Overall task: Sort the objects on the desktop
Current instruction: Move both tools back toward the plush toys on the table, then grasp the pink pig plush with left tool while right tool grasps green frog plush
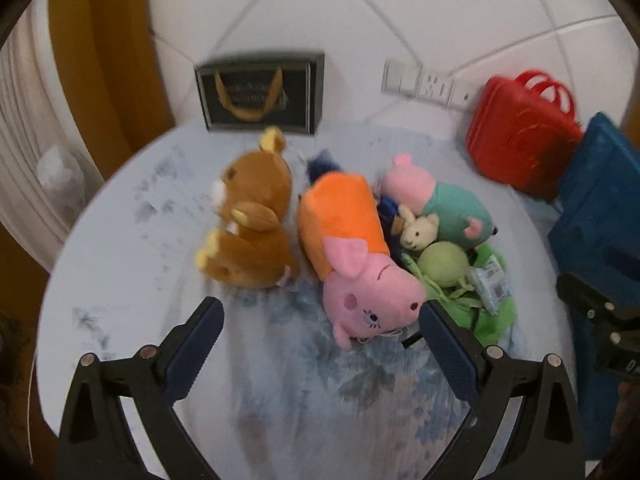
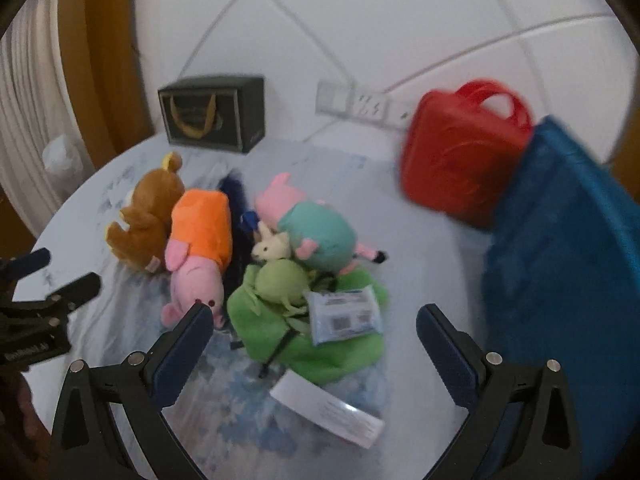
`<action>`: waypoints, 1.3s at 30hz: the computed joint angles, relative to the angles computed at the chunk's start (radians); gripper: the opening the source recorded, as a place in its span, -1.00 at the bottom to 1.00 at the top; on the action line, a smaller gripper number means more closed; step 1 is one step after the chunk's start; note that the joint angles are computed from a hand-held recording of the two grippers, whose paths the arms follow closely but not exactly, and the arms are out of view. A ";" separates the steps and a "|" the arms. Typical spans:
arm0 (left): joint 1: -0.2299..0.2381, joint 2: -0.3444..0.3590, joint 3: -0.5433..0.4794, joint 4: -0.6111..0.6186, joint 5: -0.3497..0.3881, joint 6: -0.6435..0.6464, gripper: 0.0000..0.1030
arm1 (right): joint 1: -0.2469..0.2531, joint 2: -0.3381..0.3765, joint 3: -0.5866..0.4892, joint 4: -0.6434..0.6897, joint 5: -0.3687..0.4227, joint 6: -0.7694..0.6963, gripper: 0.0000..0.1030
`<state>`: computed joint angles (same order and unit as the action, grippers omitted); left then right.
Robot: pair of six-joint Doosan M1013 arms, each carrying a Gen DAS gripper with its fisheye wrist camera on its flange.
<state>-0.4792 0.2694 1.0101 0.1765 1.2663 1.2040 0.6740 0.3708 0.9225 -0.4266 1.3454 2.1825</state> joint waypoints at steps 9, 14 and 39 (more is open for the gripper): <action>0.020 0.179 -0.169 -0.059 0.135 0.041 0.93 | -0.106 0.095 -0.037 0.205 -0.001 -0.057 1.00; 0.033 0.233 -0.202 -0.135 0.152 0.071 0.93 | -0.124 0.129 -0.049 0.266 -0.009 -0.098 0.95; 0.031 0.187 -0.133 -0.155 0.090 0.064 0.28 | -0.118 0.189 -0.100 0.348 0.013 -0.209 0.14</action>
